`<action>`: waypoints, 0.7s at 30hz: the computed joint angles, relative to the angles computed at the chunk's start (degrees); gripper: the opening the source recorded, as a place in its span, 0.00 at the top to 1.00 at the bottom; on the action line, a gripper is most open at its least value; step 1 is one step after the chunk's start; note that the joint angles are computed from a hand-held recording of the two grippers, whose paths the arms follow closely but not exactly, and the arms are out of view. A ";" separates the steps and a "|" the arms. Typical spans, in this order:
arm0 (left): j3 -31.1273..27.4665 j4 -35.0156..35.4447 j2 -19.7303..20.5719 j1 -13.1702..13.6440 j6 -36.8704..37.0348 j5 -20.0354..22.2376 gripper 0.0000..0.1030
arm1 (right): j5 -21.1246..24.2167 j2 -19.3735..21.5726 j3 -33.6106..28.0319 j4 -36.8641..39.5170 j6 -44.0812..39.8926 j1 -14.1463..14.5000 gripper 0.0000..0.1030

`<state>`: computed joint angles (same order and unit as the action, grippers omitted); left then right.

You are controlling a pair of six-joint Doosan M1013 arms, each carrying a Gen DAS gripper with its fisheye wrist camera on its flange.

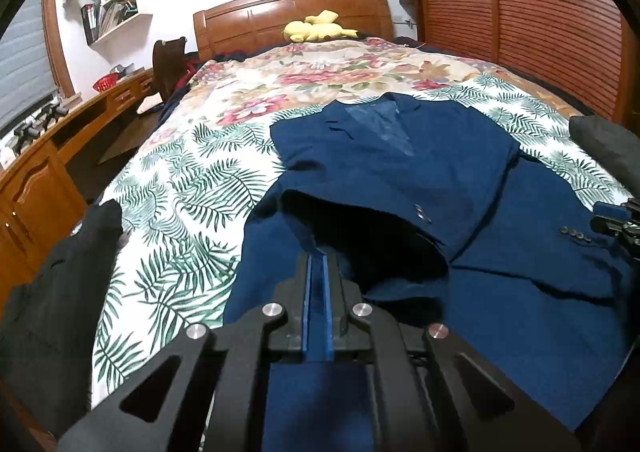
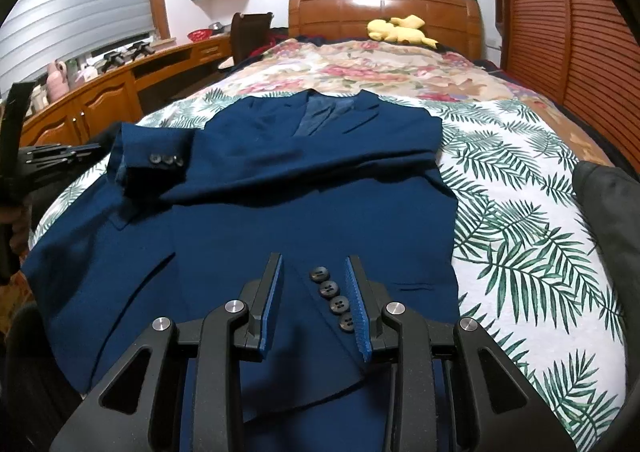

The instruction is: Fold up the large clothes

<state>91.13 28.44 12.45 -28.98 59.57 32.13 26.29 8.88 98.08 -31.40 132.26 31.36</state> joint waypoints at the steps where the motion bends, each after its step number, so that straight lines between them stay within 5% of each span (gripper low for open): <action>1: 0.27 -1.15 -0.26 0.17 0.70 -0.40 0.97 | 0.06 0.06 -0.05 0.08 -0.11 0.02 0.70; 5: 1.08 -3.96 -1.00 0.17 3.26 -1.46 0.96 | 0.37 0.51 -0.36 0.66 -0.91 0.06 0.70; 16: 2.25 -8.57 -1.18 -0.44 8.05 -2.14 0.74 | -1.10 0.76 -0.18 2.85 -2.16 -0.24 0.70; 21: 2.69 -9.23 -0.79 -0.14 8.17 -1.42 0.72 | -0.65 0.93 -0.29 2.19 -1.31 -0.01 0.56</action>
